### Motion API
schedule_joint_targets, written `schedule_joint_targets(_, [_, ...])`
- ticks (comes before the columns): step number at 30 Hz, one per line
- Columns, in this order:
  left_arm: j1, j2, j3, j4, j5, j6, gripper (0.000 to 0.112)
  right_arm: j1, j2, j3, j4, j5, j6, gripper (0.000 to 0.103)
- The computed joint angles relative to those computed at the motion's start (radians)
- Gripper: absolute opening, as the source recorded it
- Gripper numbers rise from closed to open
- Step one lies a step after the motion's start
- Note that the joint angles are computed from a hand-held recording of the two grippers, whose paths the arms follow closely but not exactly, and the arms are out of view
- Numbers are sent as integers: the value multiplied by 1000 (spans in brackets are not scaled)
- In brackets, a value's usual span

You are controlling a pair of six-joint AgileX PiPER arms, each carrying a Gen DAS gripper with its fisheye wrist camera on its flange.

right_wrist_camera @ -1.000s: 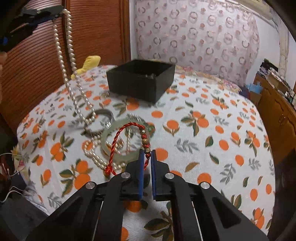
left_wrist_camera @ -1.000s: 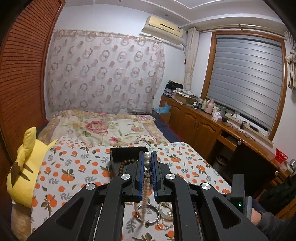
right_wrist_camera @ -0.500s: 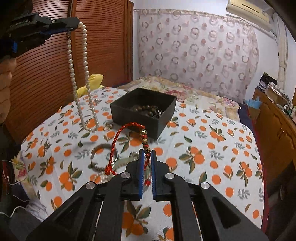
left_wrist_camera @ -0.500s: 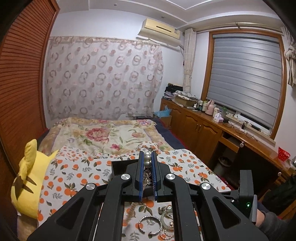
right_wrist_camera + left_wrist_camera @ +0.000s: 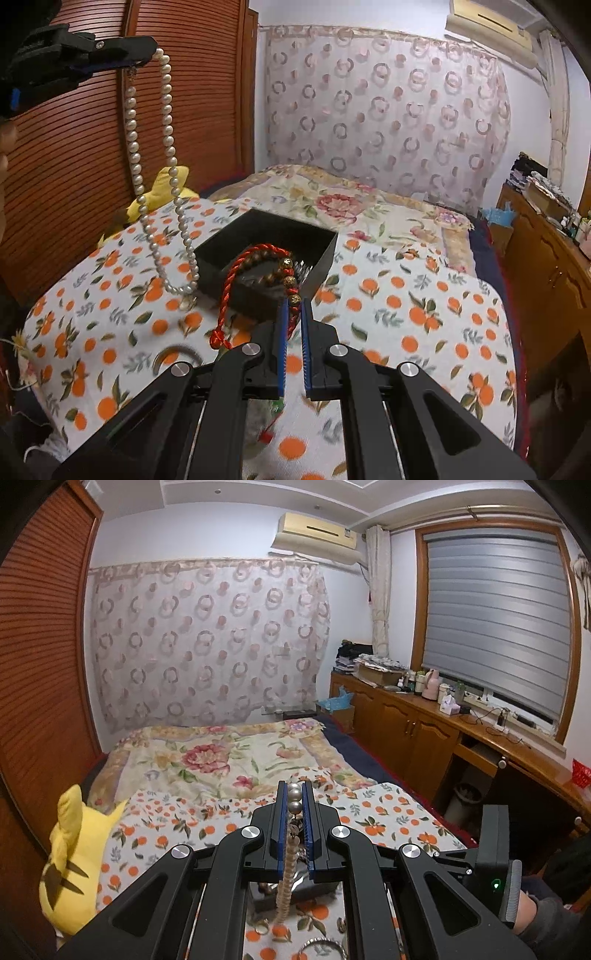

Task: Organize jewelry
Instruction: 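Lower the pearl necklace and red bracelet into the black box and open both tools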

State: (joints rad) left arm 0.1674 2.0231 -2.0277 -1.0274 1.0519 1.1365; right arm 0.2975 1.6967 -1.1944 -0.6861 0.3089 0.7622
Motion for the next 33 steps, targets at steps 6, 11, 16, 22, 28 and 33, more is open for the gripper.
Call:
schedule_joint_targets(6, [-33, 79, -190, 52, 9, -132, 7, -17, 63, -114, 55, 32, -80, 8])
schedule_joint_targets(11, [-61, 161, -366, 115, 31, -242, 7, -20, 116, -209, 86, 76, -146, 8])
schedule_joint_targets(16, [-94, 261, -514, 203, 50, -324, 7, -29, 185, -314, 119, 112, -200, 8])
schedule_joint_targets(22, [-104, 369, -589, 250, 67, -364, 7, -49, 248, -390, 177, 128, -258, 8])
schedule_joint_targets(28, [-112, 391, -509, 282, 37, -329, 7, -69, 296, -415, 280, 99, -338, 8])
schedule_joint_targets(33, [-111, 343, -346, 265, -30, -248, 7, -70, 334, -440, 324, 100, -372, 8])
